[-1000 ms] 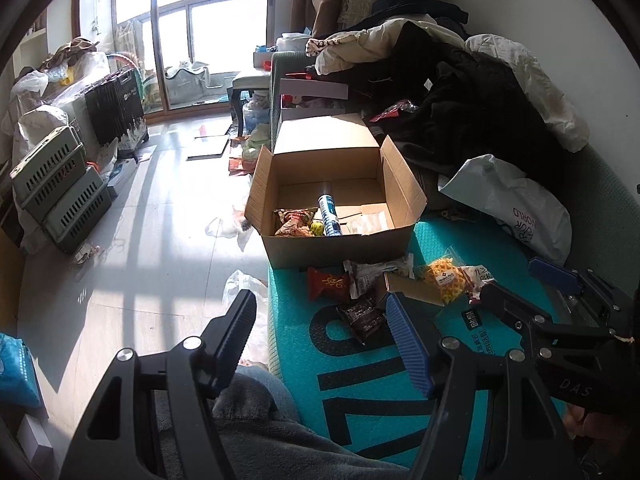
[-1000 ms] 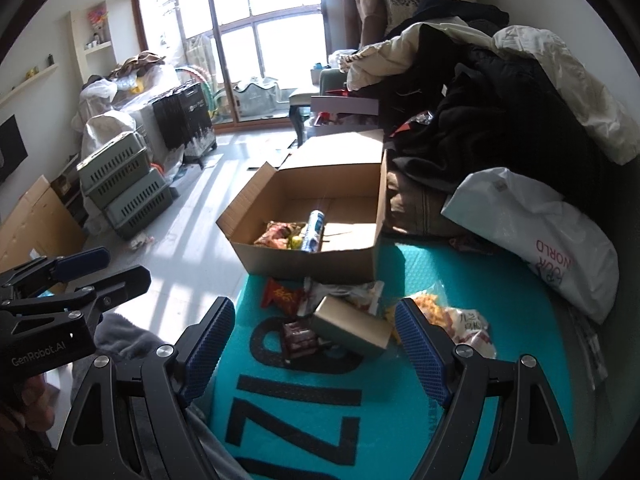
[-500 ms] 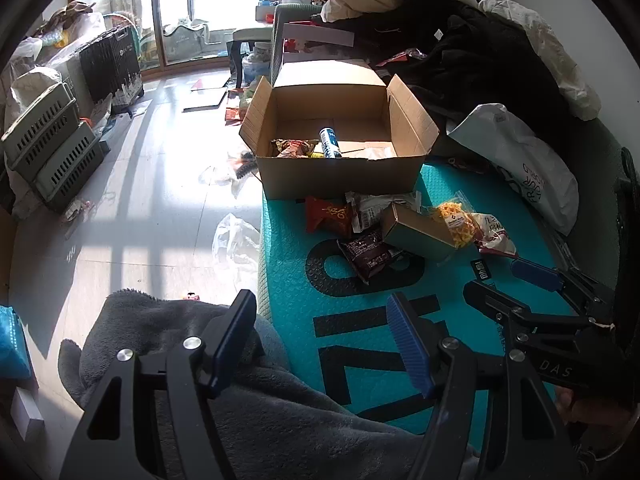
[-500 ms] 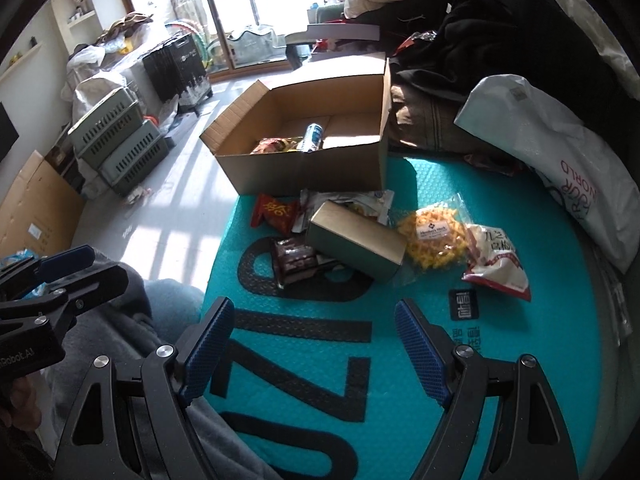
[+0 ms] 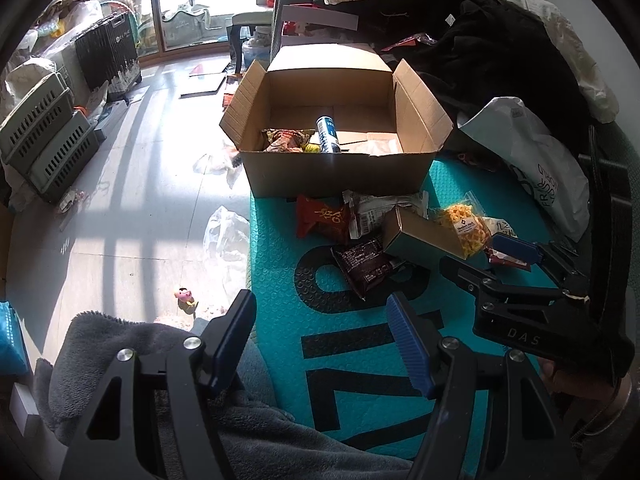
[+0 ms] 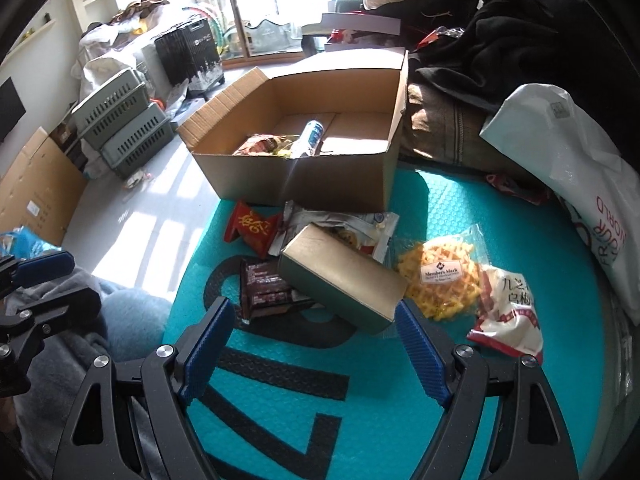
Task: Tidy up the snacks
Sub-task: 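Grasp the gold box with the right tool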
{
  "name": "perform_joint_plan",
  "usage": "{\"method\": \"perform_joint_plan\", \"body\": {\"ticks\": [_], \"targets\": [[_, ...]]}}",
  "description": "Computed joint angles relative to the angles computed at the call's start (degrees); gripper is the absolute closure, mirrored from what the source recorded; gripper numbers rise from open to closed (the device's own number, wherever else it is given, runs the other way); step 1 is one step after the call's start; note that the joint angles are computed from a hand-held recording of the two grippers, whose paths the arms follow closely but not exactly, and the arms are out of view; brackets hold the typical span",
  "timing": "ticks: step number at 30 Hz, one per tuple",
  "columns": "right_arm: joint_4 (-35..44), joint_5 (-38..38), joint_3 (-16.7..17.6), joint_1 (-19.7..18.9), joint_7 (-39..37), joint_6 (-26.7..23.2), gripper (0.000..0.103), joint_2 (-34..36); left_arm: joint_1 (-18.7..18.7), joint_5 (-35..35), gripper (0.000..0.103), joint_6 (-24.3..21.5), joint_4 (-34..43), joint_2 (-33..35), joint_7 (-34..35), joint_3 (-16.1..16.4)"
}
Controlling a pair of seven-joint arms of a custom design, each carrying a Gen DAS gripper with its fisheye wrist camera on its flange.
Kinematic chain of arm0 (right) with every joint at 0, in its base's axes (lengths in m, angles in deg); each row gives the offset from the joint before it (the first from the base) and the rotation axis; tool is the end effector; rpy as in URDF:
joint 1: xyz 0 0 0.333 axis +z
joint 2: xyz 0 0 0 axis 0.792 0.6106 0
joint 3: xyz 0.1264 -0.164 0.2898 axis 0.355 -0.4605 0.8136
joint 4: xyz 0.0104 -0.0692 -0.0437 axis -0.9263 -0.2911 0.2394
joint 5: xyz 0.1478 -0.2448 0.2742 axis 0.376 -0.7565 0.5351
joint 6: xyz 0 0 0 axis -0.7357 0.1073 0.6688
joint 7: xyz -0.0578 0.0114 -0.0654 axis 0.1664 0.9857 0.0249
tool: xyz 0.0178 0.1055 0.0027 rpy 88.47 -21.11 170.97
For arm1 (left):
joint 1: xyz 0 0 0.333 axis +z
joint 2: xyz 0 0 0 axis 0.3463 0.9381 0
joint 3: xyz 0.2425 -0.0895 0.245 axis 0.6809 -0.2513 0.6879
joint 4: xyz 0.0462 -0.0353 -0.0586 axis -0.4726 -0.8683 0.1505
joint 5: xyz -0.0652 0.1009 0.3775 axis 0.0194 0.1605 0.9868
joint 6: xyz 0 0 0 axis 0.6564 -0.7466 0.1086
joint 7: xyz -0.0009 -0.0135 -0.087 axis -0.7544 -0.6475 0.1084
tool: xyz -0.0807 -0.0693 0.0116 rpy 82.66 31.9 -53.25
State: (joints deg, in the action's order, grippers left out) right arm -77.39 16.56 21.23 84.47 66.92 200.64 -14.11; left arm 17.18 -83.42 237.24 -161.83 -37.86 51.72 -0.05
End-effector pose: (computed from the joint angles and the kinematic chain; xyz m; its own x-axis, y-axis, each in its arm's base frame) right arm 0.6118 0.3558 0.4479 0.0064 -0.9924 -0.1228 -0.8443 0.0605 -0.5325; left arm 0.6163 -0.1553 0.4881 -0.3322 -0.9334 0.1360 -0.8520 0.2351 -0.4677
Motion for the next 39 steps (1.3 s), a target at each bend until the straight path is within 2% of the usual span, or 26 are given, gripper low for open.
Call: {"method": "perform_joint_plan", "body": {"ticks": [7,9,13,16,19,20,22,24,25,28,33,37,39], "targets": [[3.0,7.0,2.2,-4.3,-9.8,1.3,0.020,3.8,-0.3,2.0,0.036,-3.2,5.8,5.2,-2.3,-0.6],[3.5,11.2,4.2,-6.6,-15.5,3.4,0.020,5.1,-0.2,2.6,0.036,-3.9,7.1,6.3,-2.5,-1.0],[6.4,20.3,8.3,-10.7,-27.0,3.0,0.020,8.2,-0.1,3.4,0.036,-4.9,8.9,8.0,-2.1,-1.6],[9.5,27.9,12.2,-14.3,-35.5,0.4,0.019,10.8,0.1,3.5,0.036,-6.5,10.6,9.5,-2.1,-1.9],[12.7,33.5,13.6,-15.7,-40.0,-4.2,0.022,13.0,0.2,3.6,0.036,-7.3,12.0,10.5,-2.2,-2.1],[13.1,34.1,12.9,-15.1,-40.3,-4.9,0.027,13.2,0.2,3.7,0.036,-7.2,12.3,10.8,-2.4,-2.1],[13.3,34.5,10.9,-13.3,-40.3,-5.8,0.043,13.1,0.2,4.1,0.036,-7.4,13.1,11.5,-2.5,-2.2],[11.8,35.0,9.2,-11.8,-38.9,-5.2,0.055,12.1,0.4,4.2,0.036,-7.8,14.0,12.1,-2.2,-2.4],[10.7,36.1,9.2,-11.8,-38.4,-4.4,0.057,11.5,0.6,4.0,0.036,-8.1,14.4,12.5,-1.7,-2.6],[6.4,37.7,8.4,-11.1,-36.4,-1.8,0.060,8.6,1.2,3.2,0.036,-8.8,15.6,13.3,0.8,-3.4],[0.6,31.6,3.7,-6.8,-26.3,-2.6,0.060,3.7,2.7,-2.2,0.036,-14.1,19.6,16.2,6.1,-5.6],[-3.8,23.6,1.3,-3.9,-18.0,-2.2,0.059,0.6,-0.4,2.5,0.036,-11.6,19.2,16.7,7.2,-4.2],[-6.1,22.7,2.2,-4.4,-16.6,0.3,0.059,-0.5,-1.1,4.4,0.036,-11.8,19.6,17.4,7.8,-4.1]]}}
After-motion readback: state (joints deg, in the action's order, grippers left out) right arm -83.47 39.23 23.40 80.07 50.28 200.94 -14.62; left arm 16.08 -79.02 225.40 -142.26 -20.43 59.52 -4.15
